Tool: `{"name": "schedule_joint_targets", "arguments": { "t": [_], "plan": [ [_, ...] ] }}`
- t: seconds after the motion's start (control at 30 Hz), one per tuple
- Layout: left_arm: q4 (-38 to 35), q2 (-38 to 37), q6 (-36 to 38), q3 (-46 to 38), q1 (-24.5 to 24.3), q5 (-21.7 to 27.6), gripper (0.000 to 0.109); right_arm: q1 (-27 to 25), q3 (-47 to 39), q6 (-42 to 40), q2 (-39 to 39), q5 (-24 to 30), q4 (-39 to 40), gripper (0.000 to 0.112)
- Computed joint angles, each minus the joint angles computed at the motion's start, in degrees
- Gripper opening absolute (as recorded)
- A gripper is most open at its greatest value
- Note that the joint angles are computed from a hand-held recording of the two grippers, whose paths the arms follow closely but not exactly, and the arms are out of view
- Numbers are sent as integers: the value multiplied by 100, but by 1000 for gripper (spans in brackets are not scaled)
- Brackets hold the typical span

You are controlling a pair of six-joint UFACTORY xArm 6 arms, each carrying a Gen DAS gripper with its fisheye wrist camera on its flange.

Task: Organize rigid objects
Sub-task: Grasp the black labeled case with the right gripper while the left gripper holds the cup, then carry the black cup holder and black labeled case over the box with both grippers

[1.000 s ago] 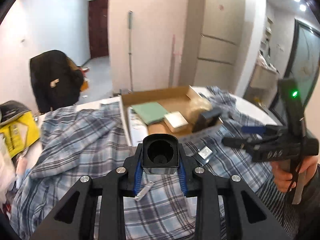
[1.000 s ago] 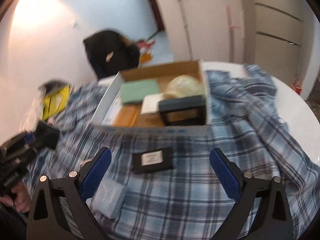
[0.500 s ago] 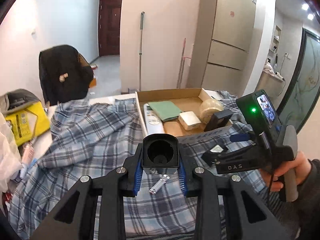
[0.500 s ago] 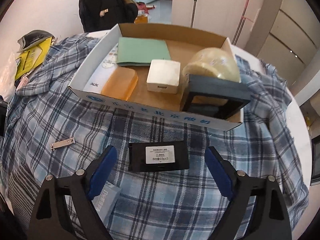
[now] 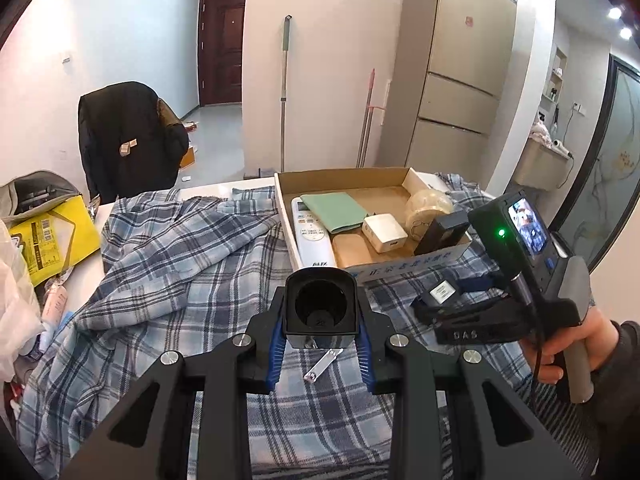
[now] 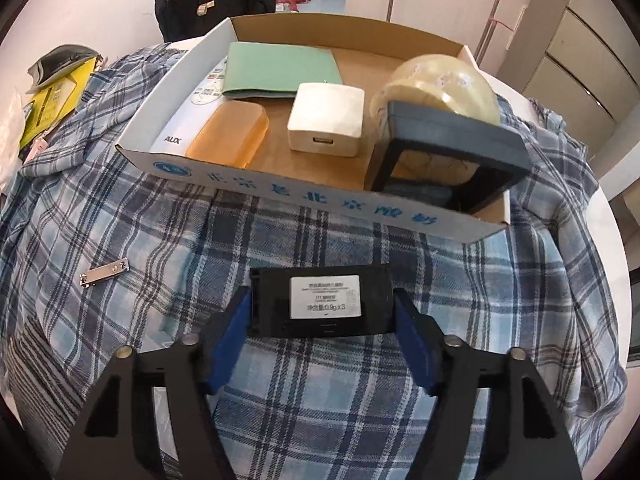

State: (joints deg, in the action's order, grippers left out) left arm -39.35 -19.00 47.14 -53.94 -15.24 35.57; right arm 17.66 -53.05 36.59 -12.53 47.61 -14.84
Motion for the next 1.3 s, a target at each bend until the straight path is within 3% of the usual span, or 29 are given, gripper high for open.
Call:
{"name": "schedule_joint_targets", "arguments": {
  "t": [0.57,0.83,1.03,1.17,1.3],
  "plan": [
    [258,-400,-113,216,65,-34,32,-283,880,-52,-1663,442,-256,67],
    [360,-245,-468,-233,-310,-241,32,-233,376,25,-1940,625,-741,67],
    [-326,234,-633,-1081,-710,-893,32,-312,-327,325,-1699,372,-1139,67],
    [-560,936,-742,-1617,-962,-1403,32,-394,-642,528,-1458,212,-1310,67],
    [-451,1792,-941,-2108,-922,-1244,32,-582,-703,594,-1204,-93,-1131,67]
  ]
}}
